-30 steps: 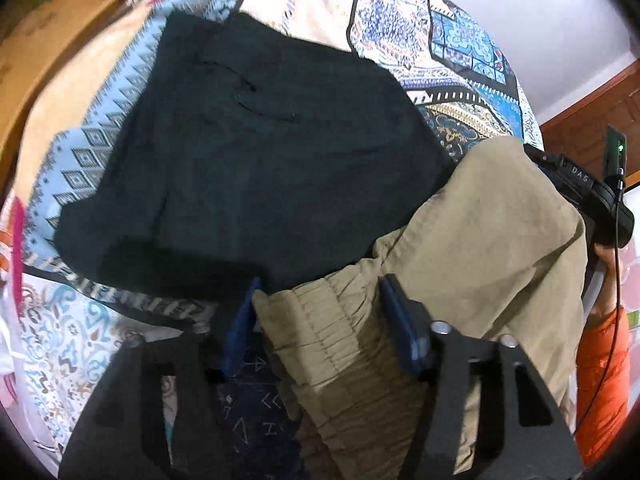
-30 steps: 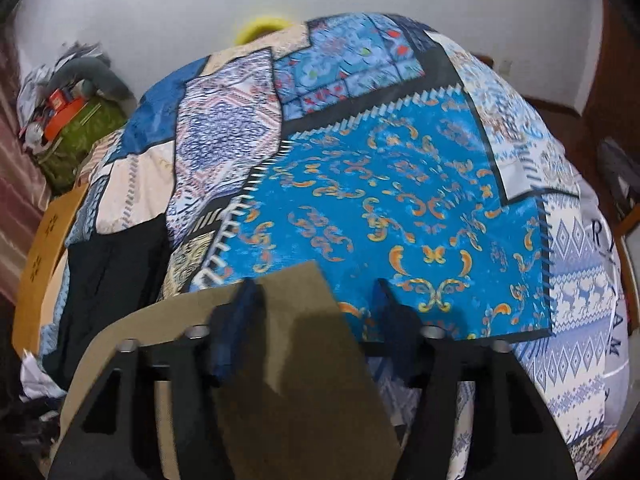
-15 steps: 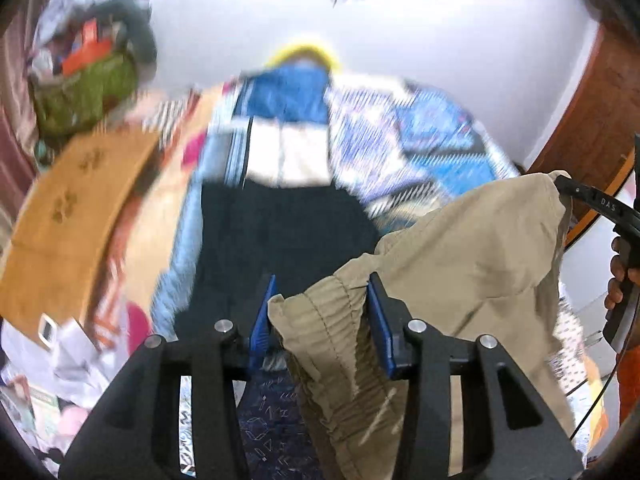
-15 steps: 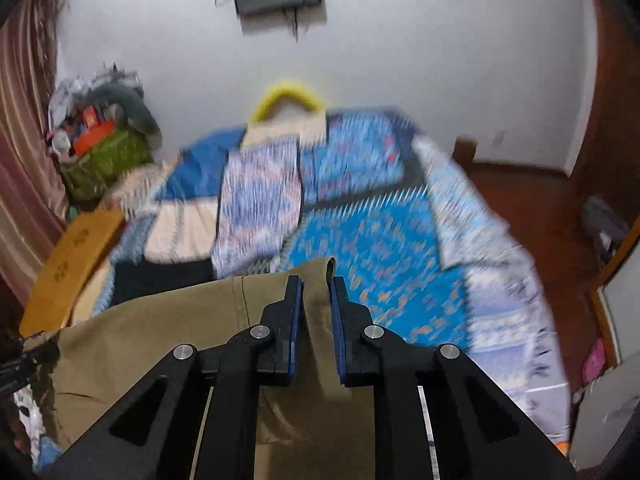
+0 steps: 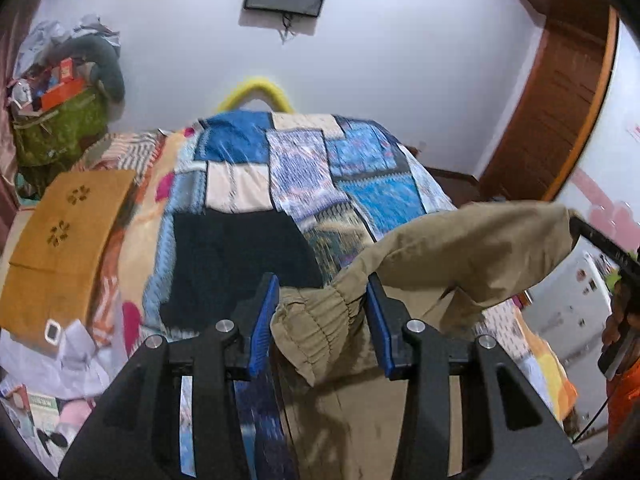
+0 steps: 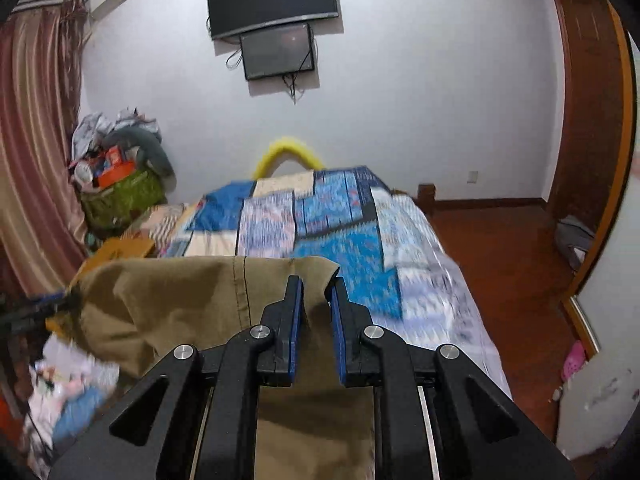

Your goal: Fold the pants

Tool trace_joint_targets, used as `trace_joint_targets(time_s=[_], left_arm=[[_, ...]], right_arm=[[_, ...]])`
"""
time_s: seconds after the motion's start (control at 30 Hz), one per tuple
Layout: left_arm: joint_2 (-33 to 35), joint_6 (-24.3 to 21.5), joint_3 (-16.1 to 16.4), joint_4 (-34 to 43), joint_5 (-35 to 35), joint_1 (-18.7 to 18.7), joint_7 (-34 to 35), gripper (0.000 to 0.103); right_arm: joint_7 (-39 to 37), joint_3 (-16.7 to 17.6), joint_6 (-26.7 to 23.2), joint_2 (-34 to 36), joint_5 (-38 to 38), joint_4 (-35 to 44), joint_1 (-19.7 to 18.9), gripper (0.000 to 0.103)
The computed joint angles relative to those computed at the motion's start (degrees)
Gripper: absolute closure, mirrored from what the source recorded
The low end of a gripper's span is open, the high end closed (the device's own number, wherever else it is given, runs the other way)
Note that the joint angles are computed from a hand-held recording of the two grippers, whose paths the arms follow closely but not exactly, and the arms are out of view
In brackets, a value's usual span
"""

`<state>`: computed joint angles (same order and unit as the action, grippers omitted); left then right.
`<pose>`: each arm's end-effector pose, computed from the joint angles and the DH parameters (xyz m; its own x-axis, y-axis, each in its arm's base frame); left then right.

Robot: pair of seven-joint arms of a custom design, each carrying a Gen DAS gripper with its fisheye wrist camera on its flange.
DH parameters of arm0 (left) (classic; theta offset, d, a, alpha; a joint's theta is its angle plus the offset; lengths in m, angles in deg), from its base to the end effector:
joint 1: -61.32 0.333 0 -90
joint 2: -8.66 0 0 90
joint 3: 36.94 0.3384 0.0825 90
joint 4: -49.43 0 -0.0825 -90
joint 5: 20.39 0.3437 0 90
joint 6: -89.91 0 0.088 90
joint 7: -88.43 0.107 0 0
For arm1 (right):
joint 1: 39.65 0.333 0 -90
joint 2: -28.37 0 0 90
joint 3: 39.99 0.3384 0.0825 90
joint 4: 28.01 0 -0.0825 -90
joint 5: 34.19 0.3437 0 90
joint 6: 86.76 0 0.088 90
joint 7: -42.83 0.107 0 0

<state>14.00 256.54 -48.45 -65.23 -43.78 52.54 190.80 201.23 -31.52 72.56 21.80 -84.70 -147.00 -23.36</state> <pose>0.5613 -0.1769 0.5486 -0.2859 -0.9342 0.2132 -0.6984 0.0509 -0.7139 0.4605 0.2547 0.5987 0.0101 -0.9941 -0.1077 -0.5649 0.0832 -0.8210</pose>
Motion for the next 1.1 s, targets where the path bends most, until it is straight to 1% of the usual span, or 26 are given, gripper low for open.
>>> trace_joint_targets(time_s=[0.07,0.13,0.2,0.23,0.4,0.47,0.53,0.6,0.67,0.7,0.73,0.77,0.8,0.83,0.87,0.9,0.93,0.97,1.0,1.03,1.1], left_arm=[[-2.6,0.0,-1.2,-3.9,-4.8,0.3,4.4,0.060],[-4.7,-0.7,-1.5,-7.2,-9.5,-0.2,9.0,0.060],[-6.7,-0.5,-1.3,-10.6,-12.2,-1.3,11.8,0.060],[-7.5,-0.2,-1.1,-12.1,-12.3,-1.8,12.3,0.060],[-10.7,2.9,-1.2,-20.1,-5.7,-3.3,8.8,0.060],[-11.7,3.8,-1.3,-22.6,-3.1,-3.6,7.2,0.060],[-12.8,4.3,-1.7,-24.8,0.4,-3.2,4.4,0.059],[-13.8,4.7,-1.9,-26.6,3.1,-3.0,2.4,0.059],[-14.8,4.7,-1.9,-27.7,5.3,-2.6,1.0,0.057],[-15.6,4.5,-2.3,-28.1,7.3,-1.8,-0.6,0.057],[-16.5,4.3,-2.5,-28.5,8.9,-1.3,-1.4,0.057],[-17.3,4.2,-2.5,-28.7,9.9,-1.1,-2.0,0.057],[-18.2,4.5,-2.8,-29.1,11.2,-0.7,-2.8,0.057],[-18.9,4.9,-3.4,-29.3,12.6,0.0,-3.7,0.053],[-19.7,5.3,-4.4,-29.4,14.8,1.3,-5.1,0.050],[-20.6,6.0,-5.6,-29.6,16.9,2.4,-6.3,0.045],[-20.9,6.3,-5.8,-29.6,17.9,2.5,-6.7,0.041],[-21.3,6.6,-6.2,-29.6,18.9,2.4,-6.8,0.039],[-21.5,6.6,-6.2,-29.4,19.4,2.0,-6.7,0.035],[-21.3,5.9,-6.1,-28.9,19.5,1.0,-6.2,0.029],[-20.3,3.0,-6.0,-27.1,19.5,-0.5,-6.2,0.022]], right_arm=[[0.3,0.6,-0.2,-3.4,0.3,-5.3,0.5,0.091],[1.0,1.8,-0.7,-5.7,0.2,-9.2,0.6,0.091],[1.5,3.0,-1.8,-7.6,1.0,-13.1,1.1,0.091],[1.6,3.5,-2.1,-8.2,1.8,-14.7,1.4,0.091],[3.2,5.6,-3.9,-10.1,4.8,-20.2,3.0,0.091],[4.3,5.8,-3.7,-10.3,5.8,-21.9,3.4,0.090],[4.4,5.3,-3.3,-10.8,8.0,-23.5,4.1,0.088],[5.3,6.0,-4.3,-12.7,9.5,-25.7,4.7,0.088],[4.4,6.0,-5.6,-13.6,11.6,-26.5,5.5,0.087],[4.1,6.1,-6.0,-14.5,12.3,-27.1,6.0,0.084],[3.6,6.0,-5.3,-15.6,12.9,-28.0,6.4,0.078],[3.9,6.6,-4.6,-16.8,13.1,-28.8,6.6,0.073],[4.3,7.1,-4.0,-17.8,12.7,-29.2,6.4,0.060],[5.3,8.4,-4.1,-18.6,12.0,-29.4,5.9,0.051],[6.4,9.9,-4.6,-19.4,10.5,-28.9,5.0,0.049],[7.1,10.9,-4.8,-19.8,9.4,-28.4,4.5,0.047],[7.3,11.5,-5.0,-19.8,8.5,-27.7,4.3,0.047],[7.3,11.7,-4.9,-19.5,8.0,-26.9,4.3,0.046],[7.3,11.7,-4.1,-18.8,7.6,-26.0,4.4,0.044],[7.3,11.6,-3.0,-18.0,7.3,-25.3,4.5,0.043],[6.9,11.4,-0.2,-15.3,6.6,-23.4,4.7,0.042]])
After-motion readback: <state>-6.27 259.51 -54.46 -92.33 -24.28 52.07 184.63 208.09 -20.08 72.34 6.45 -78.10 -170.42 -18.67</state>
